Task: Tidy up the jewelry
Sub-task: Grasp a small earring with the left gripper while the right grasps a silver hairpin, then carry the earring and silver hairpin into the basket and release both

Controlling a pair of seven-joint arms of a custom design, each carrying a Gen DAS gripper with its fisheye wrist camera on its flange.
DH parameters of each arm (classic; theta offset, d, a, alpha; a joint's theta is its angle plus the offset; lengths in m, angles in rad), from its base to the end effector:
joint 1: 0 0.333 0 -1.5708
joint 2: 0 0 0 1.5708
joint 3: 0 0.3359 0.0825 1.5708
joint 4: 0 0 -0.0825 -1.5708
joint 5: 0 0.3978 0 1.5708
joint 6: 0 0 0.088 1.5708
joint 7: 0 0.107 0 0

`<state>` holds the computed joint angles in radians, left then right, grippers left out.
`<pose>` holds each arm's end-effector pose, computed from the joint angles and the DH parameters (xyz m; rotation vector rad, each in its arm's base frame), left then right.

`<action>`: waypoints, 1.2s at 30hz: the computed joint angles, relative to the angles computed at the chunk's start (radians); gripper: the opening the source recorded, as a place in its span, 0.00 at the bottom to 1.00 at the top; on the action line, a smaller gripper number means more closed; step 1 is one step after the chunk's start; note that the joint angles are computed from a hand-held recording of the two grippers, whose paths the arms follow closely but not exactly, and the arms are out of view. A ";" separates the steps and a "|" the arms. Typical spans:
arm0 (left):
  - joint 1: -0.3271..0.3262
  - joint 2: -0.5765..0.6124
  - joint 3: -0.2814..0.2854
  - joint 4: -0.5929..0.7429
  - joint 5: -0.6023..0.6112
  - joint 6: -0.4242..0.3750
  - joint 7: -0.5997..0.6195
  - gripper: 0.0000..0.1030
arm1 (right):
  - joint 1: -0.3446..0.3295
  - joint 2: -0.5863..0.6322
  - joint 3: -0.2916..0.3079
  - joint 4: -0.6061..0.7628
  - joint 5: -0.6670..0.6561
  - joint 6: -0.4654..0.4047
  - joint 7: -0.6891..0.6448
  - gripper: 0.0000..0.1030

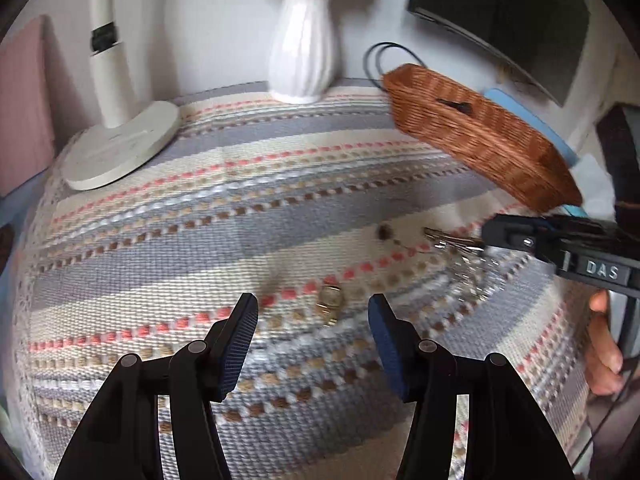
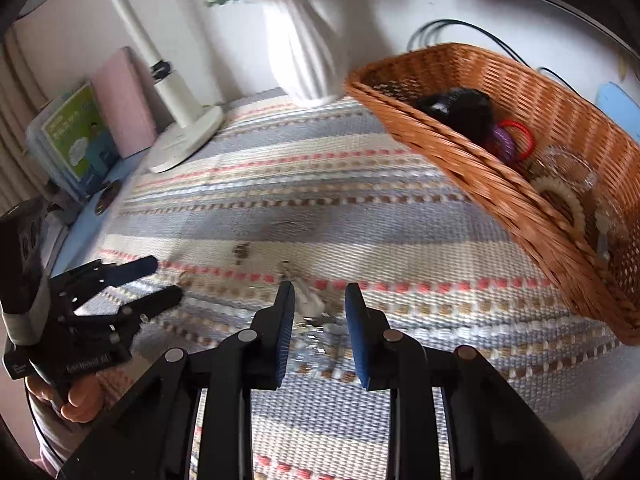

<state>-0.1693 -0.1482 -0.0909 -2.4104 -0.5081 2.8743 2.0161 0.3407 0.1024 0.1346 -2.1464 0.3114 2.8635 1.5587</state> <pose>0.5094 -0.1081 0.4448 -1.6668 2.1662 -0.8281 0.5508 0.2624 0.4350 -1.9575 1.5851 -0.2085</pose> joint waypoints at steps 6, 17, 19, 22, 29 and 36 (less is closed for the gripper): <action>0.049 -0.004 -0.059 -0.029 0.261 0.060 -0.198 0.48 | 0.022 0.058 -0.021 0.056 -0.192 -0.049 0.106 0.29; -0.021 -0.005 0.003 -0.033 0.178 0.091 -0.132 0.10 | 0.007 0.002 -0.017 -0.011 -0.273 0.035 0.190 0.21; -0.103 -0.022 0.083 -0.030 -0.039 0.093 0.025 0.10 | -0.029 -0.037 0.021 -0.042 -0.067 0.060 0.047 0.21; -0.197 -0.044 0.200 0.010 -0.427 -0.006 0.323 0.10 | -0.033 -0.095 0.021 -0.065 0.196 0.056 -0.137 0.22; -0.156 -0.064 0.216 0.040 -0.709 -0.168 0.537 0.11 | 0.024 -0.225 -0.060 -0.127 0.456 0.073 -0.321 0.22; -0.056 -0.098 0.095 0.110 -0.545 -0.180 0.427 0.11 | 0.004 -0.294 -0.118 -0.164 0.258 0.108 -0.148 0.22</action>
<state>-0.2258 -0.2466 0.0039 -2.3003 -1.0532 2.6945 2.4436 0.3451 -0.1919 0.0164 -2.3099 0.5698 2.9720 1.4105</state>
